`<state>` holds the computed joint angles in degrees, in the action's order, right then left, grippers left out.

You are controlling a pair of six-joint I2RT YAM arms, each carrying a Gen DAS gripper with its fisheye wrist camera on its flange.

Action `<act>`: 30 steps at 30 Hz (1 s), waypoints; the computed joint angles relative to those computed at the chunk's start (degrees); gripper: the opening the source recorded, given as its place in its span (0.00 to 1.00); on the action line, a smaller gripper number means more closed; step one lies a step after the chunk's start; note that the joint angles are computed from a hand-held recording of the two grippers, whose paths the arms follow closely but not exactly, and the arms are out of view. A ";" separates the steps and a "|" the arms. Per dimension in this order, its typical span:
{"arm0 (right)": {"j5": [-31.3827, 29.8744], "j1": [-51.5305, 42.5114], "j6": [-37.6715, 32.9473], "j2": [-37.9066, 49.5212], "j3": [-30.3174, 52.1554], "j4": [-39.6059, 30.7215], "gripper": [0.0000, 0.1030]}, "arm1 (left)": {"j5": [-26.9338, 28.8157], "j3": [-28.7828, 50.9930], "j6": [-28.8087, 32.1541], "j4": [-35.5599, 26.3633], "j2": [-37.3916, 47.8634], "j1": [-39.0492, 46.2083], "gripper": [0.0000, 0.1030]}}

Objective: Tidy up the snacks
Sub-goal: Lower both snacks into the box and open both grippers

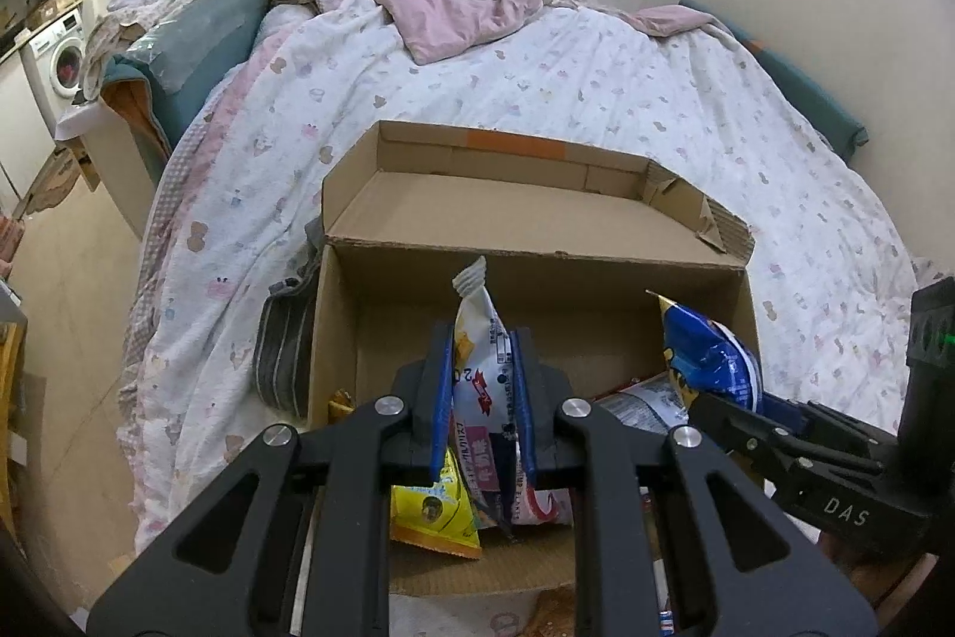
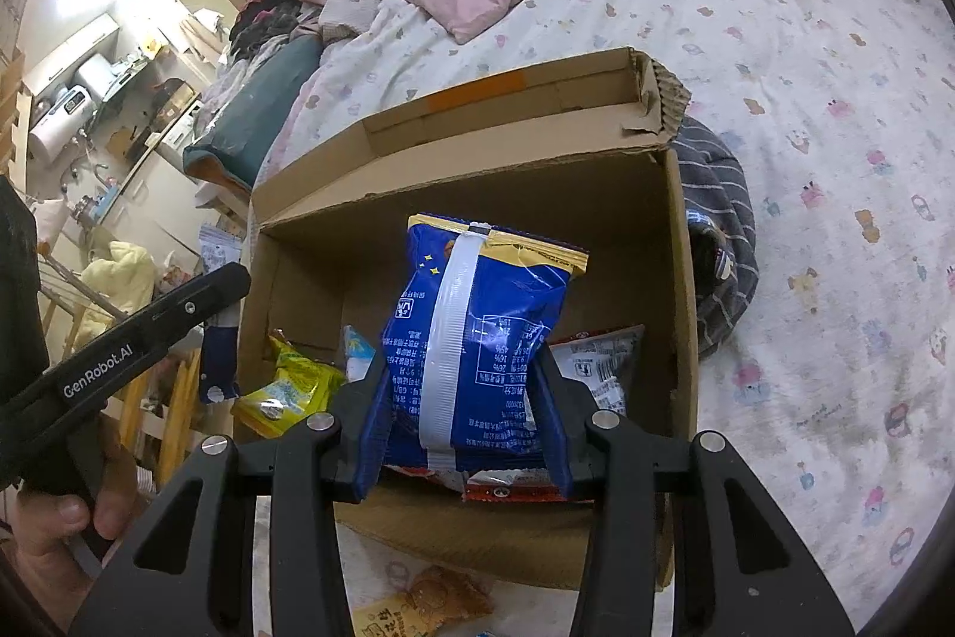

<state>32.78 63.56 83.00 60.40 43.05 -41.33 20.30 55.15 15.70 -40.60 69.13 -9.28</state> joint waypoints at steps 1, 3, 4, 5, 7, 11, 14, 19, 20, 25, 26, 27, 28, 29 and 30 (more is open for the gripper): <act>-0.09 0.00 0.25 -0.13 -0.16 -0.01 0.44 | 0.01 0.05 0.10 -0.33 0.10 -0.02 0.16; -0.27 0.01 0.45 -0.16 -0.31 -0.02 0.45 | 0.12 0.21 0.28 -0.93 0.39 -0.01 0.29; -0.32 -0.02 0.48 -0.19 -0.38 -0.03 0.46 | 0.35 0.21 0.47 -1.16 0.37 0.21 0.35; -0.44 -0.09 0.44 -0.14 -0.39 0.00 0.46 | 0.58 0.10 0.54 -1.26 0.19 0.38 0.45; -0.45 0.04 0.18 0.12 -0.25 0.11 0.46 | 0.77 -0.30 0.58 -0.86 -0.50 0.76 0.49; 0.00 0.48 -0.37 0.86 0.44 0.01 0.46 | 0.31 -0.45 1.08 -0.81 -0.65 0.73 0.64; 0.55 0.83 -0.53 1.03 0.70 0.05 0.46 | 0.62 -0.61 0.56 -0.85 -0.52 1.05 0.69; 0.16 0.45 -0.42 0.33 0.12 0.69 0.46 | -1.07 -1.00 0.61 -0.41 -0.46 0.48 0.69; -0.07 0.32 -0.51 0.22 -0.01 0.89 0.47 | -1.15 -1.07 0.61 -0.38 -0.40 0.46 0.69; 0.26 0.36 -0.69 -0.18 -0.19 1.07 0.58 | -0.94 -1.19 0.78 -0.70 -0.12 0.42 0.69; 0.70 0.57 -0.76 -0.39 -0.20 1.15 0.70 | -0.92 -1.25 0.91 -0.67 -0.21 0.31 0.69; 1.35 0.92 -0.67 -0.59 -0.14 1.10 0.76 | -0.34 -1.29 1.29 -0.77 -0.33 0.42 0.69; 2.51 1.44 -0.50 -0.76 0.11 0.68 0.83 | 0.19 -1.28 1.54 -0.88 -0.47 0.52 0.69; 3.09 1.74 -0.39 -0.76 0.34 0.27 0.83 | 0.50 -1.35 1.77 -0.86 -0.75 0.52 0.69; 3.56 1.92 -0.42 -0.73 0.63 -0.16 0.84 | 0.39 -1.41 1.85 -0.79 -1.02 0.45 0.69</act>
